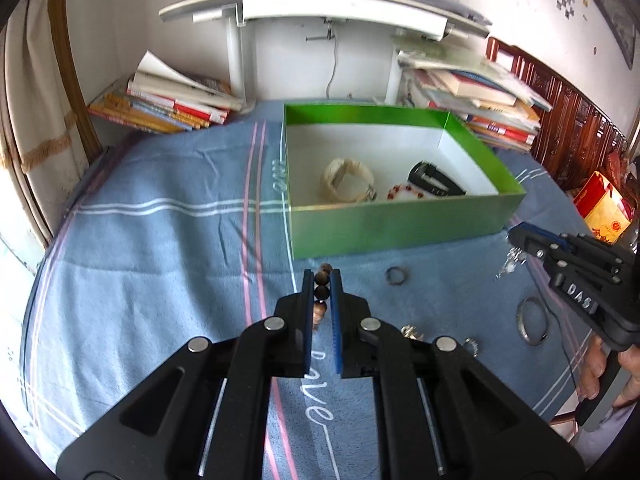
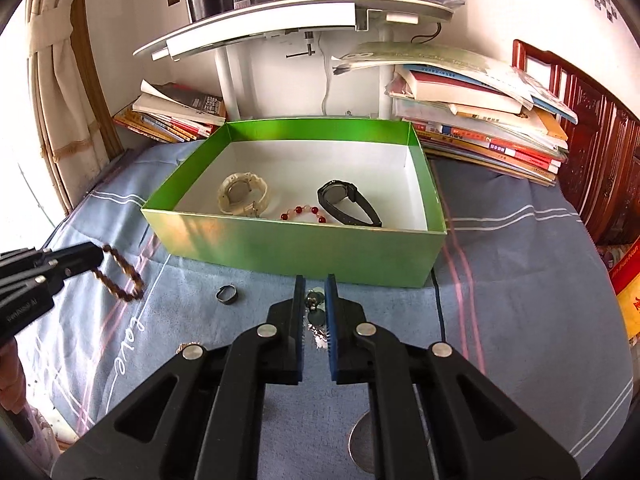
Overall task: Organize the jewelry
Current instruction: 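Grasp the wooden bead bracelet with the left tool while the right tool lifts the jade bracelet toward the box, then carry both bracelets into the green box and open both tools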
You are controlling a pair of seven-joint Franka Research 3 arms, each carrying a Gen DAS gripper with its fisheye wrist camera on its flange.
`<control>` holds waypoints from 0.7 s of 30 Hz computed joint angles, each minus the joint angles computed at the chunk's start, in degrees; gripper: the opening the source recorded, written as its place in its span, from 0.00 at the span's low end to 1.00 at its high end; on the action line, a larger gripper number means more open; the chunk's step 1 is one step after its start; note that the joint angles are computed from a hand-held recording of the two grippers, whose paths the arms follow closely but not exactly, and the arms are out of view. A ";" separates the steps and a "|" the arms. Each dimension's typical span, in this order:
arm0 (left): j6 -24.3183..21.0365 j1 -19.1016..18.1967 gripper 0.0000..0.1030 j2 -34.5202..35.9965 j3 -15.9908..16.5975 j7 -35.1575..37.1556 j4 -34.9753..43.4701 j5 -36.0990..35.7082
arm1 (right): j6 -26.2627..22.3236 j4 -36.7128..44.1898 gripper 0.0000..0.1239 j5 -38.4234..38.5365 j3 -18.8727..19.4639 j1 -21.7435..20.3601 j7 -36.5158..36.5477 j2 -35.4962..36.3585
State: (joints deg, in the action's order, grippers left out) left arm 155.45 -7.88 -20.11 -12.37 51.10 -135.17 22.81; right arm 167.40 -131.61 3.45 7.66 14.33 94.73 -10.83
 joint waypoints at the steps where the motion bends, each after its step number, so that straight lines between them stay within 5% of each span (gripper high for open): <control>1: 0.01 -0.06 0.08 -0.19 0.01 0.06 0.08 -0.02 | -0.19 -0.05 0.08 0.31 -0.13 0.20 -0.28 -0.03; 11: 1.09 0.73 0.08 1.53 -0.14 2.40 6.24 1.68 | 2.83 3.16 0.07 -2.39 0.85 -0.76 -0.80 -0.38; 21: -1.55 2.31 0.08 14.67 0.19 1.49 21.78 6.14 | 2.30 16.86 0.07 -1.85 -0.93 0.70 -2.64 8.89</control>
